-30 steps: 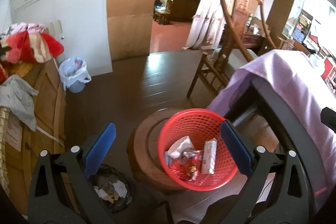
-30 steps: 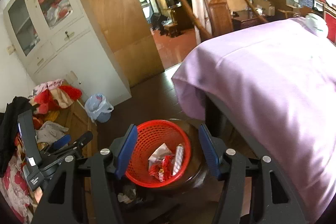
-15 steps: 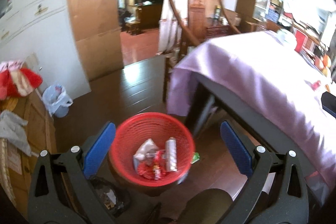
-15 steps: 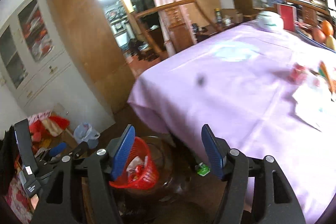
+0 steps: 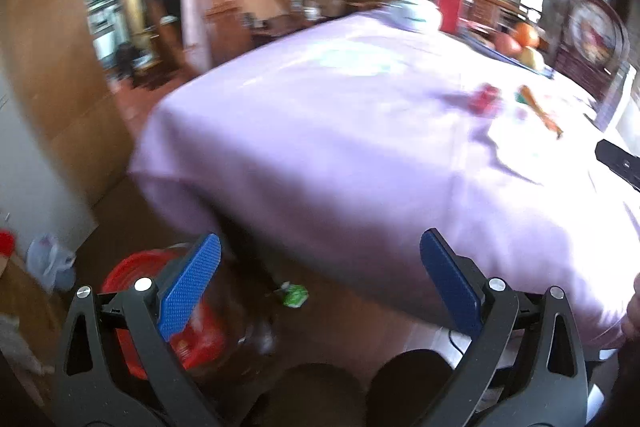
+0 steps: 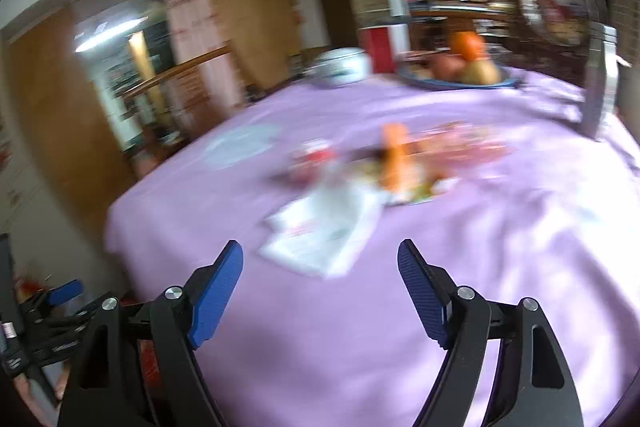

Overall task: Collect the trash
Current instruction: 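Move both tools back to the table toward the white tissue, then grasp the white tissue with the left tool and lift it, then grasp the pink candy wrapper bag with the right tool while the left tool holds the tissue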

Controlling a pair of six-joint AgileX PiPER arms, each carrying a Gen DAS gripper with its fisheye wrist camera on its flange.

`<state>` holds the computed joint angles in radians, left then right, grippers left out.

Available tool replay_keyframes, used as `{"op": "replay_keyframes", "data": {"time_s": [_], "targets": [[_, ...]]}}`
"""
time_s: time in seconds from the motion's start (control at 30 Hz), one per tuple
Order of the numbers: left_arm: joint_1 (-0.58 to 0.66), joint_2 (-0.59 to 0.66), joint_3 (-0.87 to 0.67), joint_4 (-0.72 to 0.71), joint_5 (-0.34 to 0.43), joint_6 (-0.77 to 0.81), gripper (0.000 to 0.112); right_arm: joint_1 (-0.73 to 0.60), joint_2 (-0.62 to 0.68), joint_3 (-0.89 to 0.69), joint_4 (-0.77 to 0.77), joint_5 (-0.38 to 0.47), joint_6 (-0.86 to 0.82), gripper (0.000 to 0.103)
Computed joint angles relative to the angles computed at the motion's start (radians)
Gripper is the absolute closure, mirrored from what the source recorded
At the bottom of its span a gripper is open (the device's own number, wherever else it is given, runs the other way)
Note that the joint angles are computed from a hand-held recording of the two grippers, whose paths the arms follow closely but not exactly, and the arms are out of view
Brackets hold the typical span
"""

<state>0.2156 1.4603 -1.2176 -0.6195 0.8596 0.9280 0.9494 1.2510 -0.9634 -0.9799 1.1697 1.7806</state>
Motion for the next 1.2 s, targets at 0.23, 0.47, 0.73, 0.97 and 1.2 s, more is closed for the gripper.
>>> {"op": "replay_keyframes", "data": {"time_s": [0.23, 0.47, 0.73, 0.97, 1.2], "targets": [[-0.345, 0.079, -0.134, 0.121, 0.004, -0.179, 0.016, -0.091, -0.201, 0.195, 0.003, 0.024, 0.075, 0.024], [-0.572, 0.277, -0.363, 0.252, 0.053, -0.393, 0.016, -0.117, -0.251, 0.251, -0.005, -0.036, 0.119, 0.024], [-0.689, 0.5, -0.645, 0.448, 0.199, -0.573, 0.018, -0.066, -0.232, 0.227, -0.017, 0.003, 0.153, 0.024], [-0.595, 0.4, -0.508, 0.352, 0.074, -0.417, 0.098, -0.054, -0.243, 0.237, -0.024, 0.007, 0.176, 0.024], [-0.457, 0.382, -0.452, 0.286, 0.045, -0.361, 0.098, -0.056, -0.226, 0.224, -0.017, 0.008, 0.161, 0.024]]}}
